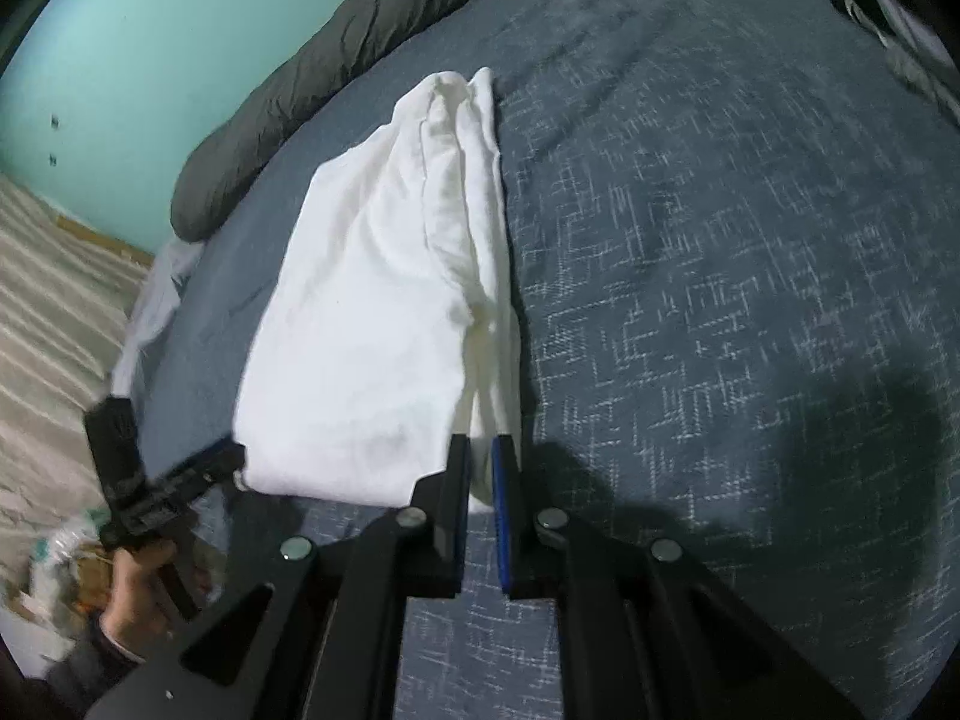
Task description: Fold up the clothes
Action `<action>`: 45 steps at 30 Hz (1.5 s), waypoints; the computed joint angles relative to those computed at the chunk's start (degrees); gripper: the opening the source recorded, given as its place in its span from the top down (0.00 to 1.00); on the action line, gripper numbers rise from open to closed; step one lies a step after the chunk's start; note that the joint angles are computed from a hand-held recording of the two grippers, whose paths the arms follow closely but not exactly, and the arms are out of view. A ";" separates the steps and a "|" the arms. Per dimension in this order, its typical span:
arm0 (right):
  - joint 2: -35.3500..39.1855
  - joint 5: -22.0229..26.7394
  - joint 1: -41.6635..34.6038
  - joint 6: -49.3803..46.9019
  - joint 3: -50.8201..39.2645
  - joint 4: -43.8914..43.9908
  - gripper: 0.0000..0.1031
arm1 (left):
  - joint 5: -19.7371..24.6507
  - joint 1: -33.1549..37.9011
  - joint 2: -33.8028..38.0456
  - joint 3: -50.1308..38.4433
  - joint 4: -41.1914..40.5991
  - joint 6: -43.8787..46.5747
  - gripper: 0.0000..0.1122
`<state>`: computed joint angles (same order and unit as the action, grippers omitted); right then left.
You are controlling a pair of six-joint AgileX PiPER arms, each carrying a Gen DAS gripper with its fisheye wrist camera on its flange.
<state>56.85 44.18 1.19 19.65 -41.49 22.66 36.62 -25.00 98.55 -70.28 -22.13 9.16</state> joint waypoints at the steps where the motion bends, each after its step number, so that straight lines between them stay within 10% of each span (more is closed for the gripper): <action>1: -0.38 -0.22 -0.15 -0.20 0.31 0.42 0.98 | 0.04 0.05 0.03 -0.04 -0.08 0.08 0.10; 20: -5.42 1.30 -11.06 -8.50 6.81 14.50 0.99 | 0.32 0.44 -0.78 0.63 -0.06 0.41 0.10; 38: 2.15 -3.06 -3.09 1.80 0.39 2.72 0.86 | 0.42 0.13 -0.66 0.37 0.12 -0.04 0.10; 45: -2.55 -6.02 -6.90 -2.15 4.52 8.47 0.99 | 0.10 -0.22 -0.57 0.44 0.30 -0.48 0.10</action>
<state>54.30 38.16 -5.71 17.50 -36.97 31.14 36.72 -25.23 97.98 -69.84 -21.83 8.68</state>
